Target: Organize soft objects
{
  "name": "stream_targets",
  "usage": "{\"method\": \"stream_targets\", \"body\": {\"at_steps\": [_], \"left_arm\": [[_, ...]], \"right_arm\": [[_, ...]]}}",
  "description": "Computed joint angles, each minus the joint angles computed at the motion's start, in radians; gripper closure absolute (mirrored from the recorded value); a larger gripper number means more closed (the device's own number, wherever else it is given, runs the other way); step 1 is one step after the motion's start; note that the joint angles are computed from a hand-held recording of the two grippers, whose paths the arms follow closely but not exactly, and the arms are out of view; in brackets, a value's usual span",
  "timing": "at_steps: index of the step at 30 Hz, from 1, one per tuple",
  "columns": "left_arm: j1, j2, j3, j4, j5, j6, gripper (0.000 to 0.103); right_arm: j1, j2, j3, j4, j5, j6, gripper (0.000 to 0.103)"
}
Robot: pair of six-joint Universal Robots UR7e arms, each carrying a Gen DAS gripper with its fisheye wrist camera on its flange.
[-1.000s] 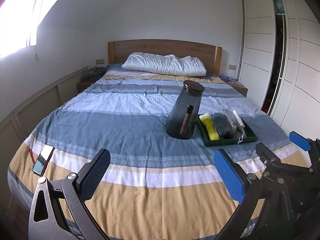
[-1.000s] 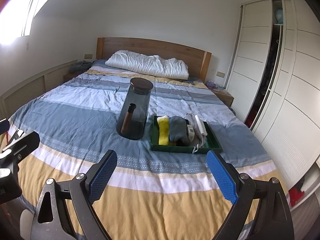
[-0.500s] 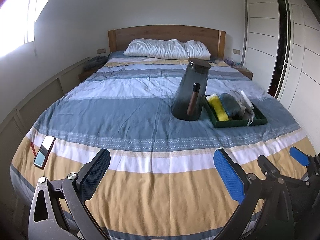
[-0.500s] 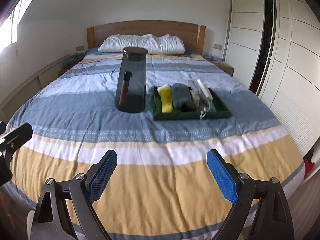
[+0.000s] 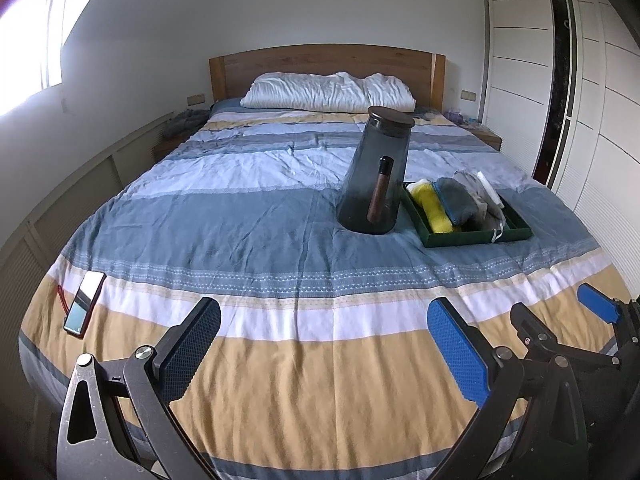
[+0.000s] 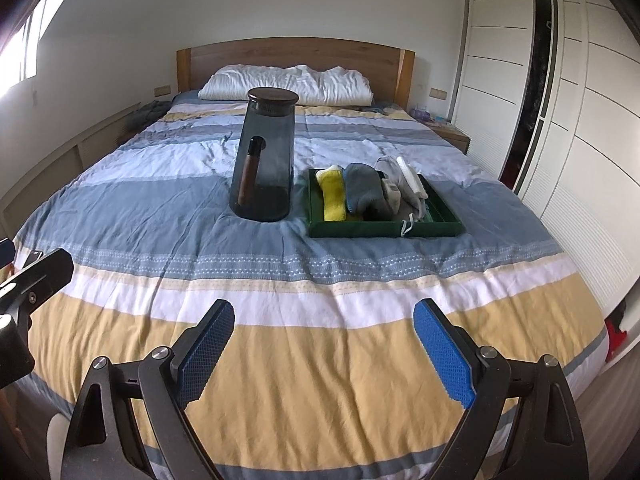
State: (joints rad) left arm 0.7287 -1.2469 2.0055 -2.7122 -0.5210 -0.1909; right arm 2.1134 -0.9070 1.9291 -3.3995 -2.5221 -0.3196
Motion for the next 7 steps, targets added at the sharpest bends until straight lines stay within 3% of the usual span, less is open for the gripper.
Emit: {"method": "stream_targets", "body": {"at_steps": [7], "left_arm": [[-0.003, -0.001, 0.002, -0.003, -0.008, 0.003, 0.002]], "right_arm": [[0.004, 0.000, 0.009, -0.023, 0.000, -0.018, 0.011]]}}
